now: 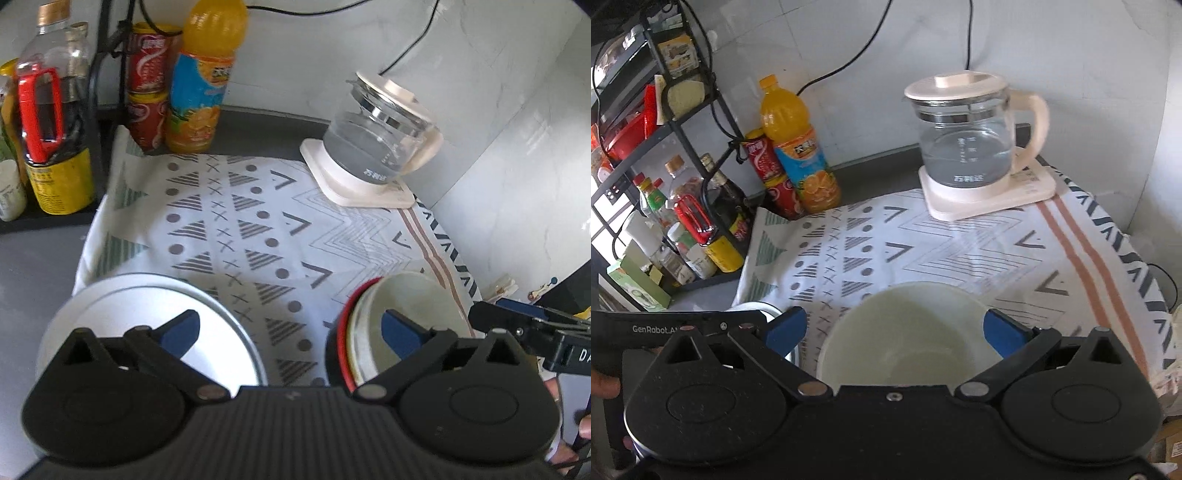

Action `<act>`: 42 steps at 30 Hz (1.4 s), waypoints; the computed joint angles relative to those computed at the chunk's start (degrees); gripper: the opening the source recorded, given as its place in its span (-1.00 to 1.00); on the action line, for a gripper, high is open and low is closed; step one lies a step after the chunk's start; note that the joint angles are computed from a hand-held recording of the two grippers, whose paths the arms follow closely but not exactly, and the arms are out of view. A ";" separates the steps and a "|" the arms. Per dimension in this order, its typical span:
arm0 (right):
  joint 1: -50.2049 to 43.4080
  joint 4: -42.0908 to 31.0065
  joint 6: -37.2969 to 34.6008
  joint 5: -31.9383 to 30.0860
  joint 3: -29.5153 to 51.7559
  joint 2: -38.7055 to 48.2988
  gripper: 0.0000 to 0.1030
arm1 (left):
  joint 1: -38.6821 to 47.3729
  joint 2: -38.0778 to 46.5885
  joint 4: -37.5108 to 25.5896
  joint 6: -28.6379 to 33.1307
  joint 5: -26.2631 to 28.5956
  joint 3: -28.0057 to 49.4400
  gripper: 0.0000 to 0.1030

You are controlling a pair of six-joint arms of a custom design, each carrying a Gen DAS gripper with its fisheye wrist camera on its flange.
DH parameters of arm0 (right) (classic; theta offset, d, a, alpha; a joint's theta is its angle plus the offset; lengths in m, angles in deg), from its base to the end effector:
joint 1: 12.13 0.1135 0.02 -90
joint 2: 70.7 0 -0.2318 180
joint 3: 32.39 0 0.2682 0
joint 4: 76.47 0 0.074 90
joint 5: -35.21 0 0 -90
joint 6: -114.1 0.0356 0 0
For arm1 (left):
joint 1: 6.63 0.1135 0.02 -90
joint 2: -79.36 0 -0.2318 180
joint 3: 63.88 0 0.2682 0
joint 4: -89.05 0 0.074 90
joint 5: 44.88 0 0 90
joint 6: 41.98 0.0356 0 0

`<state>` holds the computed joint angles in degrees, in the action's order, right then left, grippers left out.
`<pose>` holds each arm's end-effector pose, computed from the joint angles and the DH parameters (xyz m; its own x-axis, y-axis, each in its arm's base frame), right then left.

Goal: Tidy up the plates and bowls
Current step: 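Move both grippers to the red bowl stack and grip its rim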

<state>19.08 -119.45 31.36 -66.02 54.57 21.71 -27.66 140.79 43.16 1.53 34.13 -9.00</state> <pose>0.3120 0.1971 0.2381 -0.7129 -0.2870 -0.6398 -0.5330 0.8147 0.2284 0.2283 -0.0805 0.2001 -0.6862 -0.4989 -0.5293 -0.3688 0.8659 -0.3381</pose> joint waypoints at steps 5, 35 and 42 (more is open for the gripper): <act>-3.89 -0.86 -3.75 -3.06 -0.18 0.43 1.00 | -3.09 5.74 1.25 -3.65 -1.36 2.76 1.00; -11.77 -13.62 -19.48 -10.31 13.55 23.54 0.22 | -13.24 27.74 15.49 -31.04 -4.86 4.48 0.76; -11.80 -15.85 -19.80 -12.81 16.27 26.32 -0.10 | -12.73 27.85 18.94 -33.09 -2.72 3.07 -0.09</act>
